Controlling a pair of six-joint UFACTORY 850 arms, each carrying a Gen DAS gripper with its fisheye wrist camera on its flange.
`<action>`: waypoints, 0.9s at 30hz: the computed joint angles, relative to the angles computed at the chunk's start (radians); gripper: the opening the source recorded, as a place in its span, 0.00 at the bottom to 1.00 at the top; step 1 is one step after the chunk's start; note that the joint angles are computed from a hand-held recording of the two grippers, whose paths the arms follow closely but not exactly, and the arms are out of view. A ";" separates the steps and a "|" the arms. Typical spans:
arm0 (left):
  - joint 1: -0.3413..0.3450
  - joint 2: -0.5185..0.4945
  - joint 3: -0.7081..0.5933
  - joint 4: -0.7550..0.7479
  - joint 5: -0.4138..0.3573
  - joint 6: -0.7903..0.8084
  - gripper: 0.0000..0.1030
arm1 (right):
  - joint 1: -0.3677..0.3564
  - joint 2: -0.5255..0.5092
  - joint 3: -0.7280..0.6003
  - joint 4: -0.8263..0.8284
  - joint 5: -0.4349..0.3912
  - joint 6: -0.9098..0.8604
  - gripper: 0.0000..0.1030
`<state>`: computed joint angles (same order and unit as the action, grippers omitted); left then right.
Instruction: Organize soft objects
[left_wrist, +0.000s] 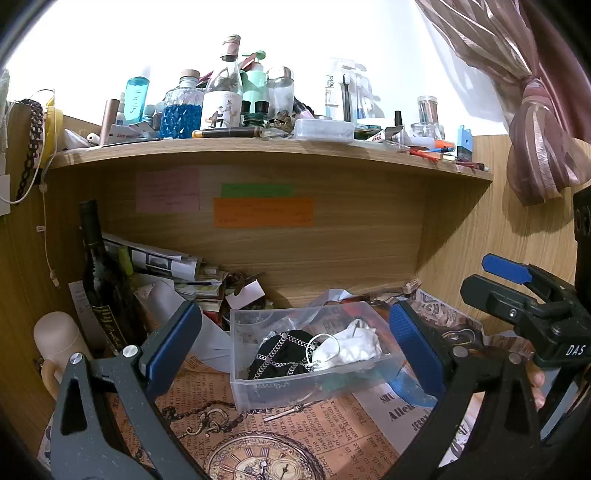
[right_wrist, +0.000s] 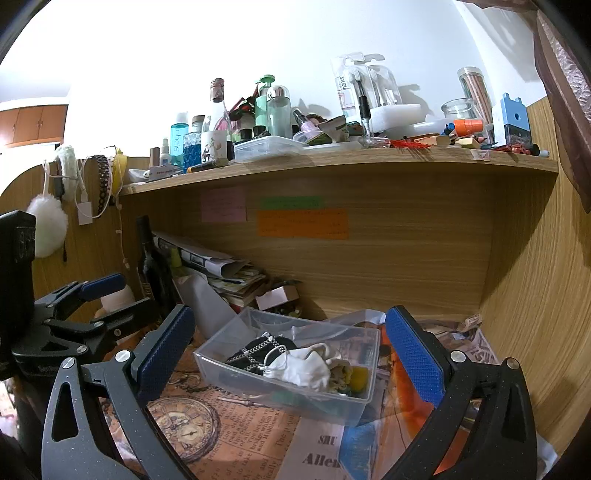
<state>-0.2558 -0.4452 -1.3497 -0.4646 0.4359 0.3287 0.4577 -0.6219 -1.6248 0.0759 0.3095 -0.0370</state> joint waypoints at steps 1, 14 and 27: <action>0.000 0.000 0.000 0.000 0.000 0.000 1.00 | 0.000 0.000 0.000 0.003 0.001 -0.004 1.00; 0.009 0.000 0.002 0.049 -0.004 -0.038 1.00 | 0.004 0.001 0.001 0.012 0.000 -0.012 1.00; 0.016 -0.004 -0.007 0.094 -0.020 -0.069 1.00 | 0.005 0.000 0.000 0.011 -0.005 -0.010 1.00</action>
<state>-0.2398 -0.4496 -1.3566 -0.3709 0.4155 0.2596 0.4628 -0.6216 -1.6247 0.0869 0.3043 -0.0472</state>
